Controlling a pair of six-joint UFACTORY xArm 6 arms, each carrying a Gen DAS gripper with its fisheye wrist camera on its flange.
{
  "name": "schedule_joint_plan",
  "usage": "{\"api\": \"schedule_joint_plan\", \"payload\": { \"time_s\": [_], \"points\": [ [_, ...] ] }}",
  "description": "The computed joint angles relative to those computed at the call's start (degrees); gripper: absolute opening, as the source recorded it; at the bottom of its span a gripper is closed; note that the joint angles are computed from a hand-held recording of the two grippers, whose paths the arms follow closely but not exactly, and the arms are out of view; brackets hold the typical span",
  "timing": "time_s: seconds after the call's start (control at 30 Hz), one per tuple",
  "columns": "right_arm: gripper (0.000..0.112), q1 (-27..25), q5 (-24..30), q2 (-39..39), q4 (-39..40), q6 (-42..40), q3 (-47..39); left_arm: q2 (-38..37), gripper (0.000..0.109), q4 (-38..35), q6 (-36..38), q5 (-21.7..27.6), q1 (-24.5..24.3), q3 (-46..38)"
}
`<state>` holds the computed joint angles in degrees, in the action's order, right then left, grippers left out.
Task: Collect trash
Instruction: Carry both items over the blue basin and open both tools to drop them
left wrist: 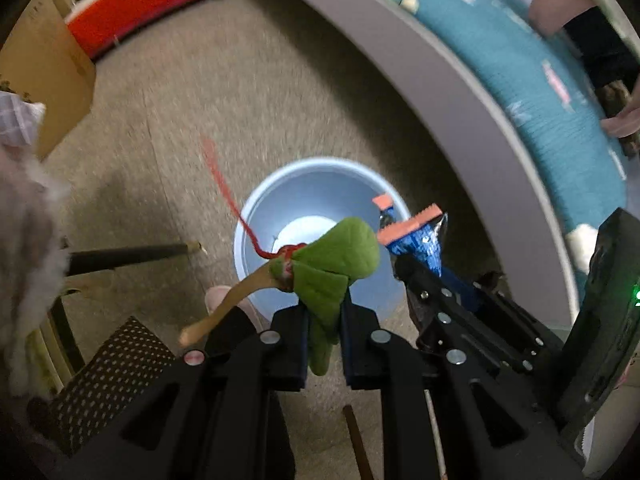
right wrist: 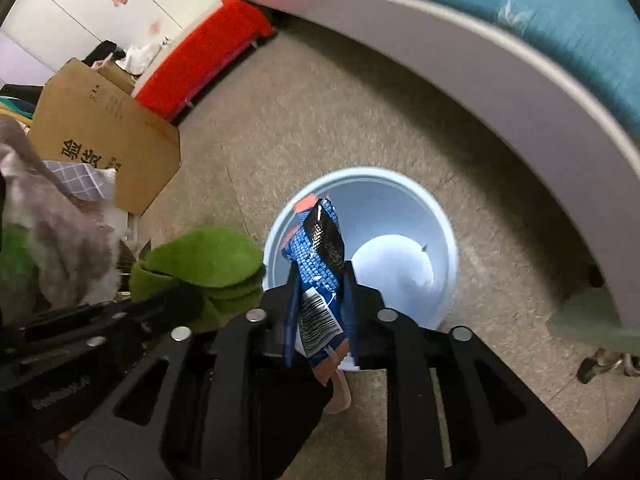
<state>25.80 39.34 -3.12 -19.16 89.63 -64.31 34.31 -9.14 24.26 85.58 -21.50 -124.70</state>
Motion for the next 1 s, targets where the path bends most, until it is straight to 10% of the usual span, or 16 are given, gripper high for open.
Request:
{"api": "schedule_joint_plan", "payload": {
  "time_s": [0.1,0.67,0.73,0.8,1.0],
  "points": [
    [0.047,-1.1,-3.2,2.0,2.3,-1.3,1.3,3.8,0.013,0.3,-1.8,0.1,0.4,-2.3],
    [0.055,0.2,0.8,-4.7,-3.7,11.5,6.7,8.3,0.016,-0.1,-1.8,2.4,0.0,-5.0],
    [0.056,0.7,1.9,-6.1,-5.7,14.5,7.2,9.9,0.03,-2.2,-2.3,4.8,0.4,-8.6],
    [0.057,1.4,3.8,-7.7,-8.1,16.9,7.3,9.3,0.069,-2.1,-3.5,4.2,0.4,-9.1],
    [0.057,3.1,7.8,-10.6,-10.7,18.3,6.2,5.7,0.079,-3.1,-5.0,3.3,1.1,-9.2]
  ]
}}
